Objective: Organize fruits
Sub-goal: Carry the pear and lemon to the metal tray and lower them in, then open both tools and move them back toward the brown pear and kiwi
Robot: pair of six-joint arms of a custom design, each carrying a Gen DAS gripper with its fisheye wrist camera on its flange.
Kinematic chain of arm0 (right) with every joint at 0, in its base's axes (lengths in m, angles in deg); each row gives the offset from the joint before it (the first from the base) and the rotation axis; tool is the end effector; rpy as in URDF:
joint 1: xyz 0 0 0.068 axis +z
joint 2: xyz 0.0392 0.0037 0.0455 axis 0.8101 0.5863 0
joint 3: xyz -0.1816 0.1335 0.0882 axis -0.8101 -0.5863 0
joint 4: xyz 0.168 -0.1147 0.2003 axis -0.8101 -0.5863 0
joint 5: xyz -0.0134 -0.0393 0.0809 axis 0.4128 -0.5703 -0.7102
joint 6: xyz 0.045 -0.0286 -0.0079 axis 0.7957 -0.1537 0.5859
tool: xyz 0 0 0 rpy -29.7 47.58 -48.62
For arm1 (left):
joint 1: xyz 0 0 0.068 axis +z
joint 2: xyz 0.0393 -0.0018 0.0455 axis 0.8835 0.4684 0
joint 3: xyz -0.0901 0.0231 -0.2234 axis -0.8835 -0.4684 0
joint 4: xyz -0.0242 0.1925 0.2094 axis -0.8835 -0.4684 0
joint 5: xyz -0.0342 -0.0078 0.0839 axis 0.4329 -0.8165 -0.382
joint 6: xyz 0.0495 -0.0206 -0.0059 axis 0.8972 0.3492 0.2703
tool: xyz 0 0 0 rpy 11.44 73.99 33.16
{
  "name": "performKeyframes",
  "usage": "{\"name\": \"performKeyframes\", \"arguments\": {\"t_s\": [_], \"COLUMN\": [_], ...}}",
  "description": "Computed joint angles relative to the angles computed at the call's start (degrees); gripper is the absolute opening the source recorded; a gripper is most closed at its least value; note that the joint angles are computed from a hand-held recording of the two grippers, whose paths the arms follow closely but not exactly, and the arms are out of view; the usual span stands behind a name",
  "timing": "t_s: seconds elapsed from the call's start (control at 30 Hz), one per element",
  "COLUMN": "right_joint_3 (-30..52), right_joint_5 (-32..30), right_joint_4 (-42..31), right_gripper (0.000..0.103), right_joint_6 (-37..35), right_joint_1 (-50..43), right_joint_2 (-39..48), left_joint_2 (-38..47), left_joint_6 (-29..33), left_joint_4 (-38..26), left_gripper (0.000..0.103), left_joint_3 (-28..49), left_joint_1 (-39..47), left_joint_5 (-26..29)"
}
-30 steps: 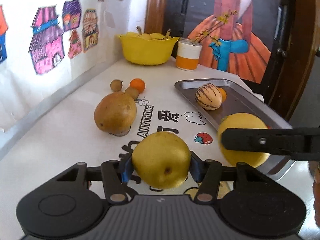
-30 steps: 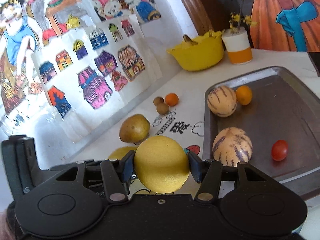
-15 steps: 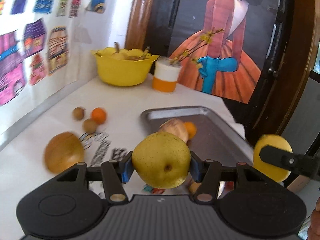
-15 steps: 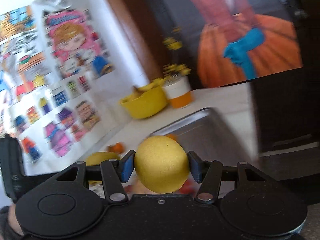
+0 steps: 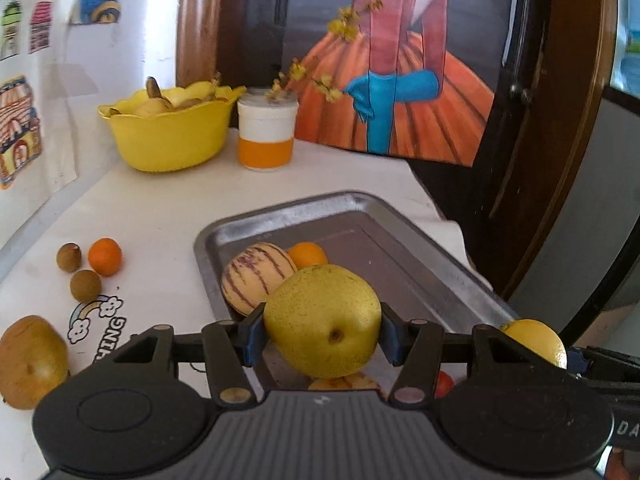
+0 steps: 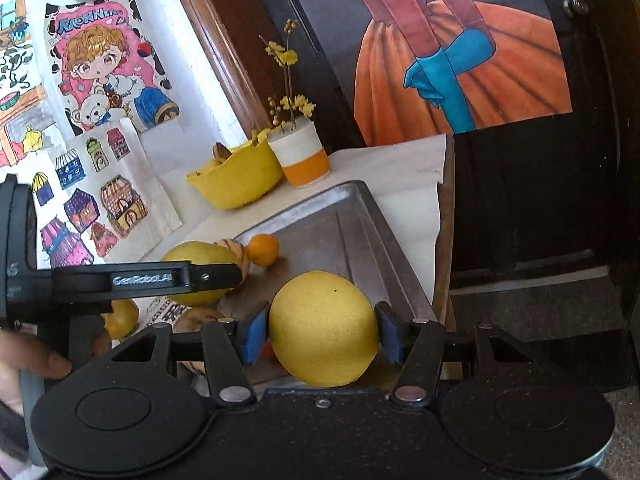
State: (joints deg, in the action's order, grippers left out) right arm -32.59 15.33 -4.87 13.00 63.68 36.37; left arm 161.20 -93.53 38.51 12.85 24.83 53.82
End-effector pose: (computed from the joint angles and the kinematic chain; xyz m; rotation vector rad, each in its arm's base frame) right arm 0.2440 0.0525 0.1527 -0.0549 2.1084 0.6181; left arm 0.2867 -0.2032 0.1896 0.0998 2.2636 -0.1771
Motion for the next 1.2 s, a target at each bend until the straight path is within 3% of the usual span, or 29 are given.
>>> {"name": "performKeyframes", "arguments": {"t_s": [0.43, 0.73, 0.87, 1.13, 1.2], "right_joint_3": [-0.95, -1.15, -2.02, -3.67, -3.9], "right_joint_5": [4.52, 6.63, 7.17, 11.79, 13.33], "right_joint_4": [0.61, -0.24, -1.02, -6.92, -8.95], "right_gripper": [0.059, 0.06, 0.072, 0.085, 0.094], "right_joint_6": [-2.27, -1.57, -1.71, -2.93, -2.88], "right_joint_1": [2.91, 4.18, 5.26, 9.53, 11.14], "right_joint_2": [-1.17, -2.14, -4.73, -13.97, -16.84], "left_joint_2": [5.29, 3.74, 1.77, -6.56, -9.43], "left_joint_6": [0.58, 0.58, -0.12, -1.46, -1.54], "left_joint_4": [-4.32, -3.41, -3.32, -1.21, -1.09], "left_gripper": [0.06, 0.064, 0.073, 0.088, 0.091], "left_joint_3": [5.43, 3.81, 2.53, -3.45, -5.21], "left_joint_1": [0.44, 0.14, -0.38, -2.47, -3.27], "left_joint_5": [0.07, -0.58, -1.24, -3.42, -4.45]}}
